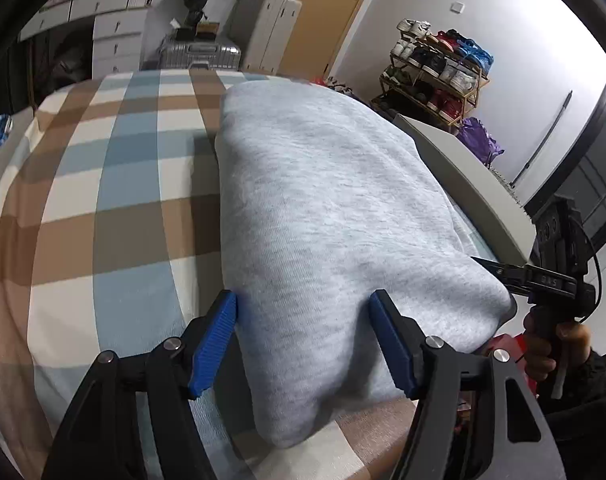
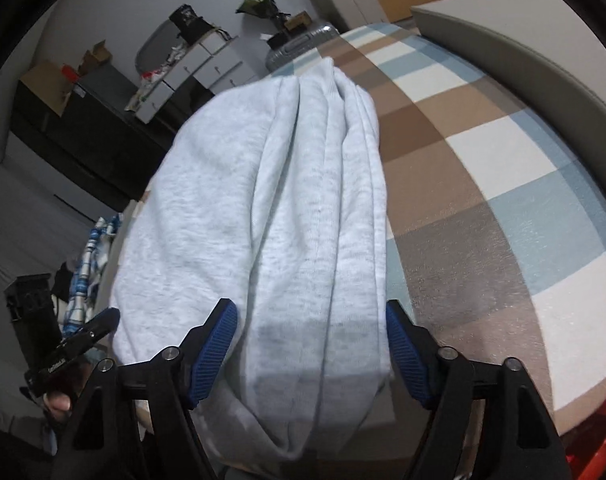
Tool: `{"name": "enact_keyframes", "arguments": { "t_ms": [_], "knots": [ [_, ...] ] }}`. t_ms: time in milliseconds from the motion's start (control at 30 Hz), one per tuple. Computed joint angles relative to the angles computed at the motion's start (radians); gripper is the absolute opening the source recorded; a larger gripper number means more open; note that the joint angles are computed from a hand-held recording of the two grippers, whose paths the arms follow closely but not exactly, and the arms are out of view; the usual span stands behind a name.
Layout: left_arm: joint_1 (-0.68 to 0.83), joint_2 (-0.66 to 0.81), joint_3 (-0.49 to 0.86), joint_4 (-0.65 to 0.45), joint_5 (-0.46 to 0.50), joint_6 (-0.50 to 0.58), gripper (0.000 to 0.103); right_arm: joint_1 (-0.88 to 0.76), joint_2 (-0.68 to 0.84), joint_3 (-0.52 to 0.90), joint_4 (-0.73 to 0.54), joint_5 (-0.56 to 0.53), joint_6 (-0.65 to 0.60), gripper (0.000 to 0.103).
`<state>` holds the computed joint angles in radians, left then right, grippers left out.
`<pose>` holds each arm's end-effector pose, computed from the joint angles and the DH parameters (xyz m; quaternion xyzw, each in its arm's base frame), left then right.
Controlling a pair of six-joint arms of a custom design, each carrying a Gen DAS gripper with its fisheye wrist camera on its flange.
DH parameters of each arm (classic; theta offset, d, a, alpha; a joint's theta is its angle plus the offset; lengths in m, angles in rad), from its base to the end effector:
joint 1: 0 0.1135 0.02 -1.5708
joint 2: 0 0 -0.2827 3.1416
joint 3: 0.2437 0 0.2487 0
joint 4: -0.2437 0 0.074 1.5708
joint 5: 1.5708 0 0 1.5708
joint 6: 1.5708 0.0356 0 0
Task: Fold large clothes
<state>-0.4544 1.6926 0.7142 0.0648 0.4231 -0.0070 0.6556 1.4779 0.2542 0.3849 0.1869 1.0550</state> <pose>0.2667 -0.1465 0.1431 0.2714 0.8873 -0.2656 0.2617 0.1666 0.1198 0.1074 0.2172 0.9046 0.2118 0.2995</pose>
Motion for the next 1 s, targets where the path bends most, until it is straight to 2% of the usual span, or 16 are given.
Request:
{"name": "enact_keyframes", "arguments": {
  "t_ms": [33, 67, 167, 300, 400, 533, 633, 800, 900, 1000],
  "knots": [
    [-0.007, -0.01, -0.007, 0.0, -0.009, 0.003, 0.064, 0.008, 0.022, 0.028, -0.016, 0.008, -0.011, 0.043],
    [-0.007, -0.009, -0.007, 0.002, -0.009, 0.002, 0.064, 0.014, 0.046, 0.064, -0.049, 0.03, -0.024, 0.037],
    [-0.013, -0.015, -0.014, 0.013, -0.021, -0.008, 0.063, -0.007, 0.085, 0.138, -0.114, 0.032, -0.068, 0.031],
    [0.013, -0.012, -0.016, 0.024, -0.037, -0.005, 0.063, -0.079, 0.167, 0.239, -0.146, -0.007, -0.156, 0.03],
    [0.012, 0.023, 0.039, 0.011, -0.094, 0.004, 0.063, -0.132, 0.246, 0.331, -0.159, -0.032, -0.219, 0.03],
    [0.0, 0.087, 0.126, 0.021, -0.192, 0.031, 0.062, -0.196, 0.345, 0.435, -0.142, -0.071, -0.253, 0.031],
    [0.014, 0.125, 0.147, 0.045, -0.2, 0.03, 0.062, -0.205, 0.385, 0.478, -0.143, -0.053, -0.271, 0.032],
    [0.02, 0.089, 0.08, 0.087, -0.2, 0.01, 0.063, -0.189, 0.356, 0.442, -0.14, -0.033, -0.279, 0.04],
    [0.018, 0.052, 0.052, 0.082, -0.208, -0.014, 0.063, -0.17, 0.265, 0.397, -0.187, 0.011, -0.263, 0.046],
    [0.017, -0.001, 0.001, 0.093, -0.211, -0.007, 0.063, -0.119, 0.14, 0.322, -0.17, 0.076, -0.282, 0.048]
  ]
}}
